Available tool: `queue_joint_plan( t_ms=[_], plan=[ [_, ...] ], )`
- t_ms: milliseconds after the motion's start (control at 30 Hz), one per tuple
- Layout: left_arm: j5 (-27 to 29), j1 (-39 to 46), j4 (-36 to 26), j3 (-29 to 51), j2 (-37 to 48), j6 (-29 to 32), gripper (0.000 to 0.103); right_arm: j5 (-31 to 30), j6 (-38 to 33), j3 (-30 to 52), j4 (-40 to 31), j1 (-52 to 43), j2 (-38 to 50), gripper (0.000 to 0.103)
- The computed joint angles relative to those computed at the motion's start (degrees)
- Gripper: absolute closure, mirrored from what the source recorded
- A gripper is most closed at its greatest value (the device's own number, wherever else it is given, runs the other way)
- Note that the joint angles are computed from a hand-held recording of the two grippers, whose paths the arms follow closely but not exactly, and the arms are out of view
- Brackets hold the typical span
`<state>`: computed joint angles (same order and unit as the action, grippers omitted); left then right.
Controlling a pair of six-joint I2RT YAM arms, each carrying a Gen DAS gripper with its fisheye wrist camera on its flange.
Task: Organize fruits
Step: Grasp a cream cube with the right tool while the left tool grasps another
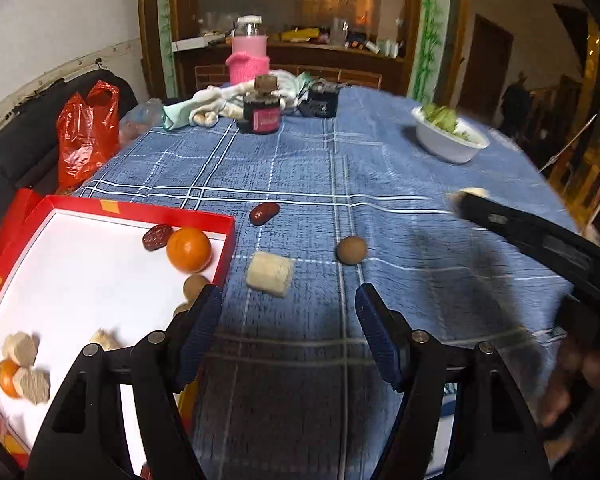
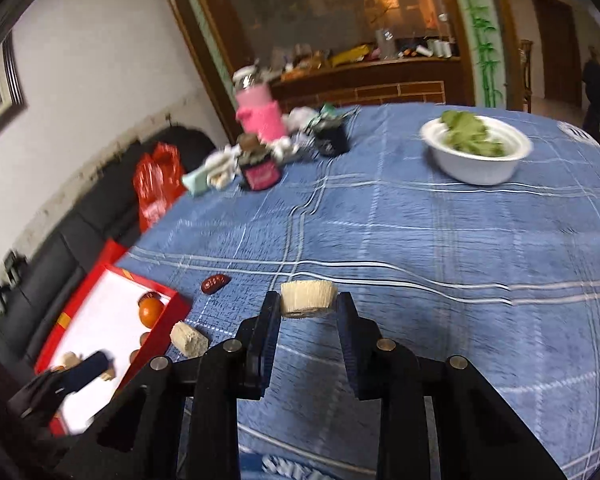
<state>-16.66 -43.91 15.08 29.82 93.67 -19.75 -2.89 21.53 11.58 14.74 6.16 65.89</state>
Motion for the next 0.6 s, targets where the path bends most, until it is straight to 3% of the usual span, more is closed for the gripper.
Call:
queue_joint_plan(
  t_ms=[167,333,367,400,467,600],
  plan=[
    [-2.2,0.5,-2.7,6.0,7.0,0.2,0.034,-9.1,-0.9,-2.9,3.2,-7.5,0.2,0.074],
    [-4.2,0.0,-5.1,10.5,12.0,0.0,0.035,-11.3,-1.1,-3.3,3.9,-7.7,-0.7,0.074],
    [-4.3,-0.1,-5.3,10.8,12.2,0.1,0.039,-11.6,-1.1,-3.4,4.1,-8.0,-0.8,0.074],
    [-3.3,0.1,-5.0,10.6,12.1,-0.2,0.056,-11.8,-0.8,-3.6,4.2,-8.2,-1.2,0.074],
    [-5.6,0.2,-6.2,11.5,12.8,-1.6,0.074,-12.1,-0.8,-3.8,4.2,-8.4,-1.7,0.074],
    [-3.1,0.1,-6.2,9.7,10.6,-1.7,0.075,-10.8,-0.9,-4.0,4.6,-7.6,-1.4,0.074]
  ],
)
